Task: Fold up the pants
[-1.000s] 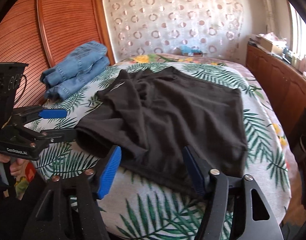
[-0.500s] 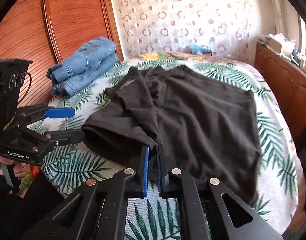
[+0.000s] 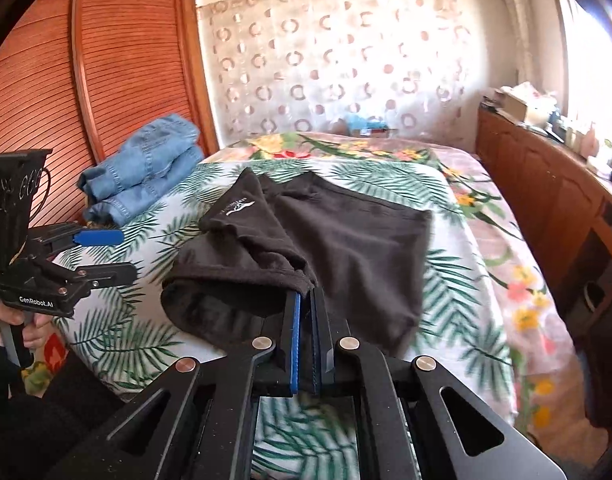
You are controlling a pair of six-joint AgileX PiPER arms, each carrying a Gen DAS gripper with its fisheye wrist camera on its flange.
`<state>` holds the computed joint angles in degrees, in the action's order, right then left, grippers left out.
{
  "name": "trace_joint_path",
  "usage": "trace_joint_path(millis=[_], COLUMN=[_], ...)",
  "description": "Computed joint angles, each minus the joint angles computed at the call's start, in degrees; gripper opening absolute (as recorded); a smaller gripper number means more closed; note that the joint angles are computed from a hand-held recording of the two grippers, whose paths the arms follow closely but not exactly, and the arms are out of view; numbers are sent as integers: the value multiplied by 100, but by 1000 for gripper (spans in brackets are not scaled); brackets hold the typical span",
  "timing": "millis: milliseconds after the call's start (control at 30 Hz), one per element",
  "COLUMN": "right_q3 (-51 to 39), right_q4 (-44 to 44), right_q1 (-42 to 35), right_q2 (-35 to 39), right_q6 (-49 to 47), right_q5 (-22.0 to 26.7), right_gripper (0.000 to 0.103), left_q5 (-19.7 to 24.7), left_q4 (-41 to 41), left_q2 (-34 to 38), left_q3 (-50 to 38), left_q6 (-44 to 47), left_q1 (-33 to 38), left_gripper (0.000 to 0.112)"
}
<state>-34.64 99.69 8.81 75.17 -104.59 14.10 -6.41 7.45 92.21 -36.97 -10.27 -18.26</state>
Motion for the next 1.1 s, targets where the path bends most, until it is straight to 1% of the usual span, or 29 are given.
trace_joint_path(millis=[67, 100, 167, 267, 333, 400, 433, 500, 567, 633, 667, 733, 767, 800, 867, 900, 967, 1000, 1067, 1100], right_q3=[130, 214, 322, 575, 740, 856, 903, 954, 909, 942, 891, 824, 787, 781, 697, 667, 552, 510, 301, 192], right_q4=[-124, -375, -654, -682, -721, -720, -732, -1114, -1757, -2043, -2375, -2672, -2788, -2835, -2636, -2447, -2429, -2226, -1823, -1744], right_q1=[-163, -300, -375, -322, -226, -241, -291, -416, -468, -486, -570, -564, -655, -598, -699, -789, -668, -609, -527, -435], right_q2=[-136, -242, -368, -565, -701, -746, -760, -803, -804, -860, -902, -925, -953, -999, -940, -900, -851, -774, -515, -417], right_q6=[96, 312, 613, 728, 857, 869, 858, 1234, 1939, 2251, 2553, 2899, 2994, 3111, 2914, 2663, 2634, 2420, 1957, 1869], right_q5=[-23, 25, 8, -143, -278, -354, -370, -299, -240, -217, -120, -63, 40, -2, 115, 209, 109, 72, 120, 84], right_gripper=[4, 4, 4, 4, 4, 4, 4, 4, 4, 4, 4, 4, 4, 4, 5, 5, 5, 5, 8, 15], left_q5=[33, 46, 87, 155, 151, 172, 168, 154, 171, 170, 154, 162, 170, 169, 153, 135, 125, 106, 113, 126], left_q4=[228, 391, 453, -79, -10, -303, -300, -169, -195, -657, -710, -593, -693, -764, -1197, -1334, -1661, -1696, -1691, -1727], left_q2=[73, 117, 168, 264, 315, 362, 391, 442, 506, 569, 595, 644, 647, 663, 688, 702, 730, 743, 766, 779], left_q3=[-101, -157, -239, -382, -427, -474, -486, -494, -547, -586, -596, -631, -630, -634, -640, -646, -674, -687, -734, -764], left_q6=[-223, -393, -462, 83, 26, 304, 306, 183, 189, 648, 700, 560, 649, 727, 1161, 1302, 1636, 1681, 1703, 1755], left_q1=[-13, -20, -43, -117, -136, -190, -203, -216, -237, -258, -259, -249, -251, -240, -234, -215, -184, -149, -84, -51], left_gripper=[82, 82, 82, 82, 82, 82, 82, 82, 82, 82, 82, 82, 82, 82, 82, 82, 82, 82, 82, 82])
